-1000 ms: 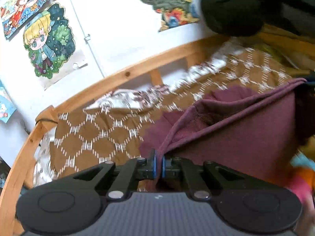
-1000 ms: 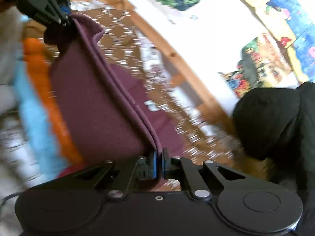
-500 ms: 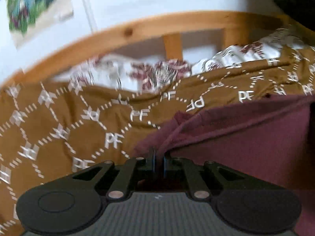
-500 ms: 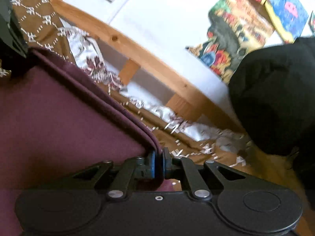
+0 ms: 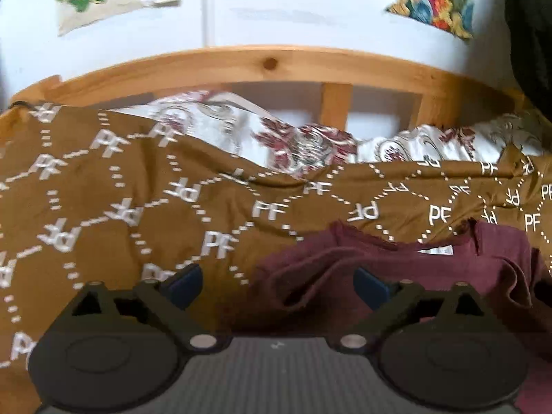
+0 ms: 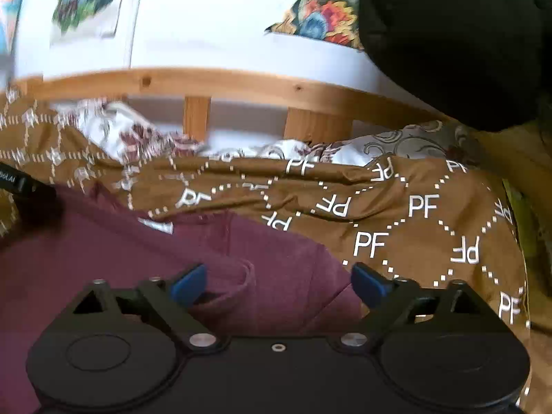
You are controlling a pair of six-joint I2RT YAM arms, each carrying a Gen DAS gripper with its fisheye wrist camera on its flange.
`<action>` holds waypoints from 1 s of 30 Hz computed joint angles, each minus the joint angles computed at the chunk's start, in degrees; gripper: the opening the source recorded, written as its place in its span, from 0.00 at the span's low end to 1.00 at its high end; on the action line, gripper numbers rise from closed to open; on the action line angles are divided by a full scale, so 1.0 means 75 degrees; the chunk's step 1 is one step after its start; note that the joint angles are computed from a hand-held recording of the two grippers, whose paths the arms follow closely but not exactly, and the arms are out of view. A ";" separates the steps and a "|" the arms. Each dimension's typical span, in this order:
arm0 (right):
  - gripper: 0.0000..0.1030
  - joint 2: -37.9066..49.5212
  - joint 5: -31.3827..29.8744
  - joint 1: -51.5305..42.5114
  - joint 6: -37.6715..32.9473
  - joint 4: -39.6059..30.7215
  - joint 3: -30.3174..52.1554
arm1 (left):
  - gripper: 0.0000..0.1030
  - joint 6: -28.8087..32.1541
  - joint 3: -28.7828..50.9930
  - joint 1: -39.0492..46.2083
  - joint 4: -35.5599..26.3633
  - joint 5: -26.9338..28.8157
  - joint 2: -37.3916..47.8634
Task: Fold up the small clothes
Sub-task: 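Fold the hem up over the shirt body with both grippers and release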
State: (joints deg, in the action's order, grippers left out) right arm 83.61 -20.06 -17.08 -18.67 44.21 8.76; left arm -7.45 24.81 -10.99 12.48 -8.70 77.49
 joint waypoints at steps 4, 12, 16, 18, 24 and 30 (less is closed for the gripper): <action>0.98 -0.0995 -0.0657 -0.0193 -0.0952 -0.0995 -0.0298 | 0.99 0.0386 -0.0501 0.0461 -0.1009 0.0025 -0.1448; 0.80 0.0197 0.0073 0.0605 -0.2067 -0.0005 -0.0692 | 0.99 0.0263 -0.1268 -0.0235 -0.3170 -0.0794 -0.3462; 0.71 0.1240 -0.0567 0.0155 -0.1622 0.0398 -0.0234 | 0.99 -0.0353 -0.1328 -0.0815 -0.2758 -0.1127 -0.2687; 0.49 0.1409 -0.0750 0.0040 -0.1298 0.0360 -0.0008 | 0.99 -0.0722 -0.1333 -0.1105 -0.2209 -0.1428 -0.2215; 0.04 0.1548 -0.0418 -0.0196 -0.0879 0.1275 0.0052 | 0.99 -0.0808 -0.1122 -0.1495 -0.1271 -0.2073 -0.0993; 0.06 0.1778 -0.0980 -0.1272 0.0103 0.0664 0.0823 | 0.98 -0.0891 -0.0863 -0.1043 -0.1378 -0.1614 -0.0536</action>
